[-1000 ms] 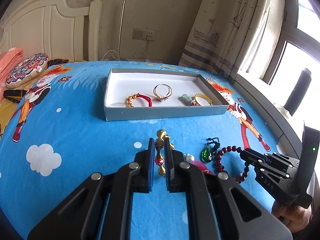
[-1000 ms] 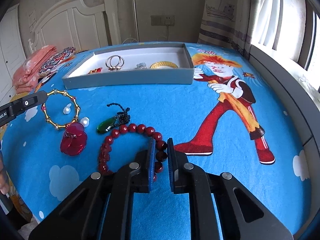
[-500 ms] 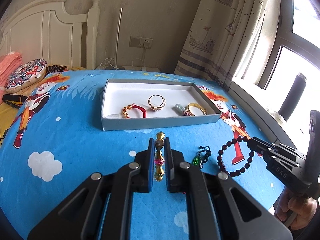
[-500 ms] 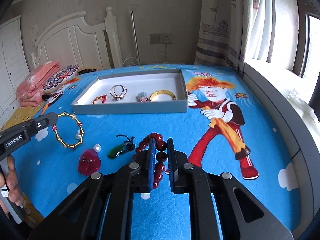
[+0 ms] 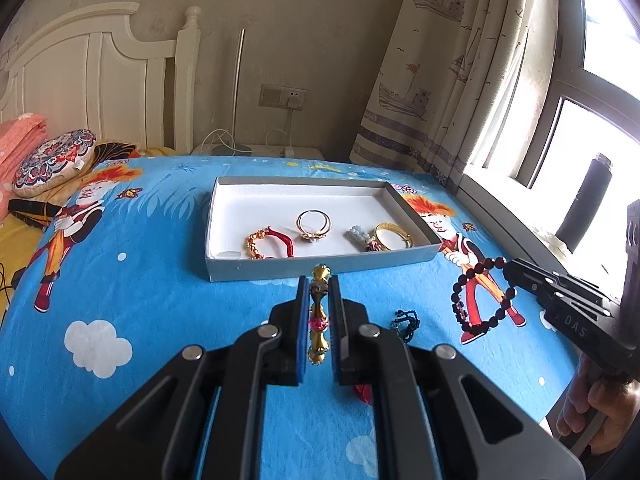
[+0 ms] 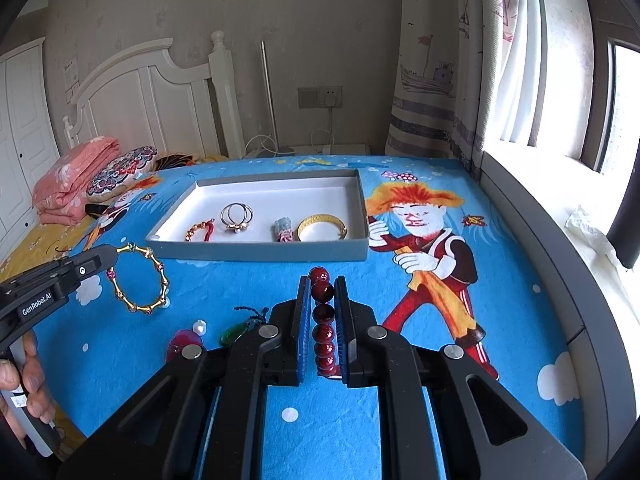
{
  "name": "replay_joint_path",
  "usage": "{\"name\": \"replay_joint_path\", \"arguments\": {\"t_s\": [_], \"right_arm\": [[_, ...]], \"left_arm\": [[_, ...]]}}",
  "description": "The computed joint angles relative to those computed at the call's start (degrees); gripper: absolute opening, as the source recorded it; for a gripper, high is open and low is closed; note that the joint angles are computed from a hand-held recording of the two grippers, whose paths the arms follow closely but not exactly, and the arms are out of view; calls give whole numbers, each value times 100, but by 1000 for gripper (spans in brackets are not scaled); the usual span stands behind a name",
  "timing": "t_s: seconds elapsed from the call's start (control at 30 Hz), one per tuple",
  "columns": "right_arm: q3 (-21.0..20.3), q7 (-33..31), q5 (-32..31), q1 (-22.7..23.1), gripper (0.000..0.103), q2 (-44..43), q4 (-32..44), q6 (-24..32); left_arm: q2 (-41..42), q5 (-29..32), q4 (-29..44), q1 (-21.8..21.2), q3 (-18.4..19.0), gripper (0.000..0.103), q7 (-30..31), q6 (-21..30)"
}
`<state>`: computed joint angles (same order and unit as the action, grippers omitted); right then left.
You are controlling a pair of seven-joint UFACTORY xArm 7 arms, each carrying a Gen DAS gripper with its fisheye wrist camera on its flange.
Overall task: Organize jewelry
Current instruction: 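Carry the gold earring into the tray and open the left tool while the right tool releases the bead bracelet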
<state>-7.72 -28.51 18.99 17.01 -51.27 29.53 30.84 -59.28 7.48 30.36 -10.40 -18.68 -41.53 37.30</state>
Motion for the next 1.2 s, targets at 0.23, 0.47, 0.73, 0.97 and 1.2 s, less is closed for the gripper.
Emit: {"name": "replay_joint_path", "arguments": {"t_s": [0.23, 0.47, 0.73, 0.97, 1.2], "right_arm": [[0, -51, 71, 174, 12, 233, 285, -76], [78, -24, 142, 277, 12, 574, 551, -300], [146, 20, 185, 354, 12, 1093, 918, -604], [239, 102, 236, 415, 12, 1685, 1344, -800], [399, 200, 290, 415, 12, 2336, 1812, -969]], "left_arm": [[194, 142, 232, 191, 31, 9, 99, -55], [362, 290, 419, 461, 84, 9, 167, -113], [753, 437, 708, 759, 174, 9, 297, -274], [1298, 582, 943, 1018, 244, 9, 311, -509], [1899, 775, 1175, 1256, 318, 9, 288, -735]]}}
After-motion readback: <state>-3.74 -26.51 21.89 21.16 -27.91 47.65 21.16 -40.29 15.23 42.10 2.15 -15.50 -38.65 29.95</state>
